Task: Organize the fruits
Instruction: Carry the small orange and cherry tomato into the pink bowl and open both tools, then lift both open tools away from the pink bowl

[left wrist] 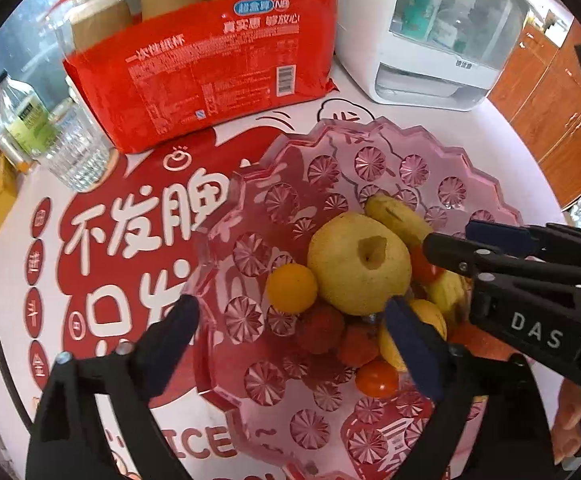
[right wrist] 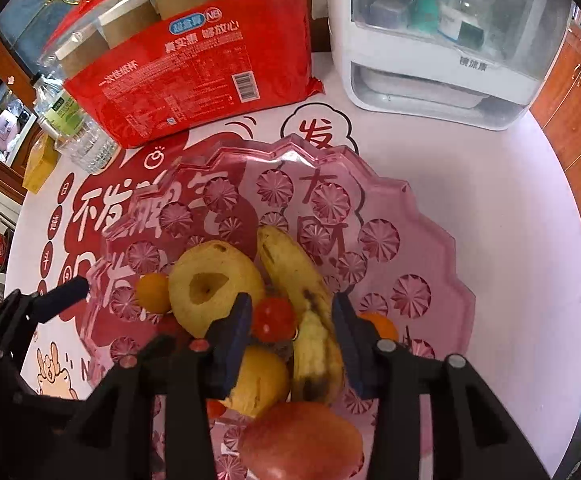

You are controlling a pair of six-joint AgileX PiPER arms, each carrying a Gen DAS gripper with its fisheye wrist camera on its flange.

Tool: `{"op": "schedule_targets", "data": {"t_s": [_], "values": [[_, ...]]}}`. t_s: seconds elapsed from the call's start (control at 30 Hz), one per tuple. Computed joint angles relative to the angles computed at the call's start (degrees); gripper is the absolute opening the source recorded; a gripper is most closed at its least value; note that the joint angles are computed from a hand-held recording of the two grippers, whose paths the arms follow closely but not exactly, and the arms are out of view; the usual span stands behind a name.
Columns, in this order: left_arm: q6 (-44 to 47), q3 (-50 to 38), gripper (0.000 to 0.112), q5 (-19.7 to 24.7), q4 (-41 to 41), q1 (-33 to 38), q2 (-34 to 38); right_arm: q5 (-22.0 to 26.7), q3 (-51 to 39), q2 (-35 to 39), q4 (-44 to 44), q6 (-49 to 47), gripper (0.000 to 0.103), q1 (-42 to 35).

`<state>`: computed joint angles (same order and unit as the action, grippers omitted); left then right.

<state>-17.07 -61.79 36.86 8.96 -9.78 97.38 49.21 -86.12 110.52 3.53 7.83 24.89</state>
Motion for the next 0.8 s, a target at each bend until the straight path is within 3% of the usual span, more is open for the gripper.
{"op": "schedule_targets", "data": {"t_s": [0.5,0.8], "values": [[-3.71,5.93,0.101,3.53,1.00,-0.08,-10.94,-2.56,7.43,-8.45,-0.37,1.20,0.045,2.48],[-7.81,11.99,0.101,8.26,2.27,-0.67,-24.56,-5.79,16.50,-19.22,-2.59,5.00,0.045,6.06]]}}
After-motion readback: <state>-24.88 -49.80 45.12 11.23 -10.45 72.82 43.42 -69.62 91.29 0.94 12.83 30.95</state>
